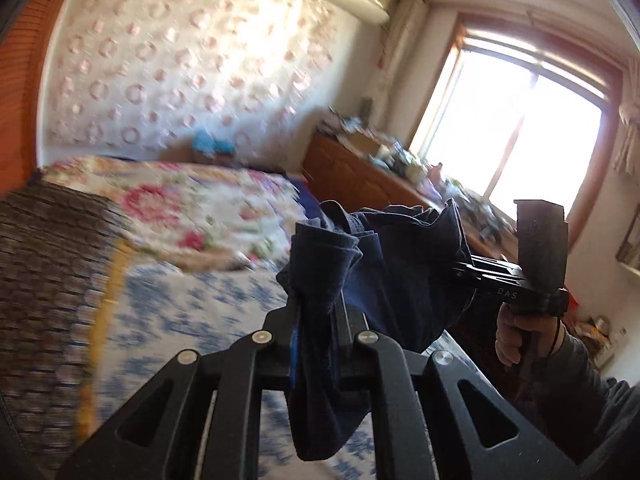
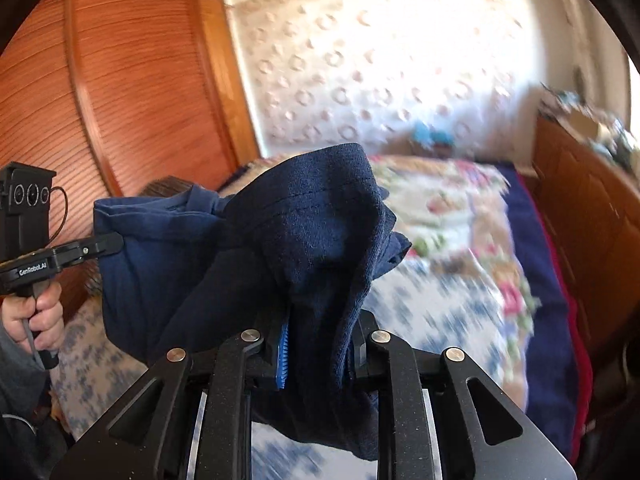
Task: Fold small clothes
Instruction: 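Lift the folded shirt with both tools and carry it toward the clothes stack, then lower the shirt onto the clothes stack and open both tools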
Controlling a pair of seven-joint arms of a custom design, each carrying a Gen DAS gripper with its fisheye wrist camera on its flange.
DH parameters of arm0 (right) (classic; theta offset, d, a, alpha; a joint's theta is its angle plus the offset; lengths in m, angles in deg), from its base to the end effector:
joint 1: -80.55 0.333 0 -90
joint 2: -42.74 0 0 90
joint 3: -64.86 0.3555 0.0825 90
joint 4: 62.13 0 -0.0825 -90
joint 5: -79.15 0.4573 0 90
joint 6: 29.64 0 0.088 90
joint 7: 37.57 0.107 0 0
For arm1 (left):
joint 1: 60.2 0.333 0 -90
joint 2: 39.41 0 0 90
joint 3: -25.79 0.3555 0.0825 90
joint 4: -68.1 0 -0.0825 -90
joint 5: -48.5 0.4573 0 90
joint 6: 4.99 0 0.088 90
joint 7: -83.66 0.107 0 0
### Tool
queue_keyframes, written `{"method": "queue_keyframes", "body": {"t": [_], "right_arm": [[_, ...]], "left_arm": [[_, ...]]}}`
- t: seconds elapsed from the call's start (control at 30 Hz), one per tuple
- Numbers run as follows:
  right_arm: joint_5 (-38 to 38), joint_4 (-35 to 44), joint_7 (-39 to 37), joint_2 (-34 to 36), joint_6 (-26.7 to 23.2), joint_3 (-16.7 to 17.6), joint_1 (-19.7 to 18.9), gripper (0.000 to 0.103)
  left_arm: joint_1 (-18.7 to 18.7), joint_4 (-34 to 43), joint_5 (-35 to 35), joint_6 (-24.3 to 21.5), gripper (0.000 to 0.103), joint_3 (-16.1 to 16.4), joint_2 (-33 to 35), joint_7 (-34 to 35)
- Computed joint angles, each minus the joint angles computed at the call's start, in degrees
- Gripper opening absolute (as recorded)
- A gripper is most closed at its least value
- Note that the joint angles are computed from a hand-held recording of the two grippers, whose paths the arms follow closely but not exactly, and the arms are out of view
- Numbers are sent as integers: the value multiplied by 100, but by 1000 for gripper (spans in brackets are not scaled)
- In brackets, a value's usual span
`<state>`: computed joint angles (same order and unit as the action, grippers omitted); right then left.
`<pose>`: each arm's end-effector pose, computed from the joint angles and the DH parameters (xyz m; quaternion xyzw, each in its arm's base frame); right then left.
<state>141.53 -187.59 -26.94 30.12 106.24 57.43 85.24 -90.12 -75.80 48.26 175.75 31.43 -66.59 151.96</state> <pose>0.5815 -0.0218 0.5372 -0.7929 0.3887 -0.1346 0.4496 0.4510 -0.1964 0.5860 -0.5928 0.6069 -0.4990 0.1769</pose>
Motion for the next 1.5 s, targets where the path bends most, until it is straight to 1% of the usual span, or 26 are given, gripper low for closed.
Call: {"method": "queue_keyframes", "body": {"t": [0.07, 0.13, 0.2, 0.37, 0.43, 0.47, 0.5, 0.57, 0.6, 0.63, 0.7, 0.77, 0.83, 0.87, 0.93, 0.97, 1.0, 1.03, 1.07, 1.13, 1.17, 1.23, 1.3, 1.4, 1.5], "right_arm": [[126, 148, -107, 31, -70, 98, 142, 18], [203, 366, -175, 142, -138, 229, 311, 18], [195, 657, -220, 326, -180, 409, 500, 18], [-150, 1456, -224, 920, -39, 916, 964, 18], [-449, 1904, -105, 1302, 17, 1150, 1178, 18], [-545, 2051, -18, 1438, -23, 1211, 1228, 18], [-733, 2311, 196, 1685, -78, 1309, 1317, 18], [-1091, 2583, 357, 2015, 106, 1485, 1481, 17], [-1301, 2718, 466, 2201, 257, 1566, 1582, 17], [-1479, 2854, 615, 2364, 325, 1623, 1650, 17], [-1816, 3140, 927, 2704, 420, 1694, 1746, 17], [-2097, 3405, 1230, 3006, 451, 1744, 1802, 18], [-2245, 3495, 1332, 3134, 462, 1804, 1770, 19], [-2379, 3473, 1418, 3171, 616, 1812, 1819, 21], [-2656, 3475, 1665, 3237, 846, 1800, 1889, 27], [-2733, 3453, 1775, 3243, 941, 1811, 1903, 38], [-2813, 3411, 1932, 3238, 1147, 1799, 1930, 53], [-2751, 3319, 1971, 3178, 1303, 1848, 1892, 56], [-2459, 3277, 1876, 3134, 1306, 1965, 1745, 56], [-2255, 3163, 1974, 2998, 1236, 1994, 1642, 57], [-2147, 3070, 1993, 2913, 1263, 1998, 1601, 57], [-1767, 2776, 1785, 2664, 1341, 2050, 1485, 59], [-1370, 2430, 1506, 2356, 1438, 2048, 1413, 62], [-689, 1837, 988, 1815, 1443, 1945, 1370, 65], [-255, 1236, 646, 1242, 1410, 1715, 1459, 69]], "left_arm": [[808, -271, 188, -51, 7, -524, -437, -270], [1436, -545, 356, -132, 7, -840, -880, -548], [1957, -789, 515, -200, 7, -1061, -1249, -821], [2923, -1367, 825, -367, 7, -1200, -1966, -1380], [3404, -1586, 922, -422, 7, -1351, -2128, -1681], [3595, -1652, 968, -431, 7, -1467, -2119, -1848], [3724, -1736, 998, -430, 7, -1512, -2090, -2002], [3813, -1878, 1055, -446, 7, -1462, -2048, -2194], [3872, -1940, 1097, -465, 7, -1478, -2039, -2277], [3927, -2043, 1152, -545, 7, -1526, -2138, -2357], [4054, -2080, 1279, -526, 7, -1604, -2061, -2480], [4017, -2139, 1381, -505, 7, -1533, -2035, -2485], [4030, -2142, 1457, -565, 7, -1561, -2035, -2535], [4019, -2118, 1496, -604, 8, -1565, -2017, -2543], [3966, -2187, 1555, -828, 12, -1578, -2263, -2589], [3984, -2188, 1601, -836, 13, -1599, -2265, -2608], [3917, -2155, 1624, -966, 14, -1545, -2354, -2581], [3916, -2156, 1673, -997, 18, -1553, -2388, -2573], [3907, -2149, 1716, -1090, 22, -1578, -2468, -2572], [3873, -2102, 1837, -1347, 26, -1607, -2603, -2502], [3842, -2089, 1882, -1403, 28, -1590, -2627, -2467], [3773, -2058, 1968, -1553, 32, -1578, -2711, -2384], [3699, -2001, 2049, -1792, 35, -1646, -2820, -2341], [3529, -1943, 2110, -2059, 38, -1711, -2961, -2357], [3375, -1875, 2158, -2271, 39, -1823, -3066, -2444]]}}
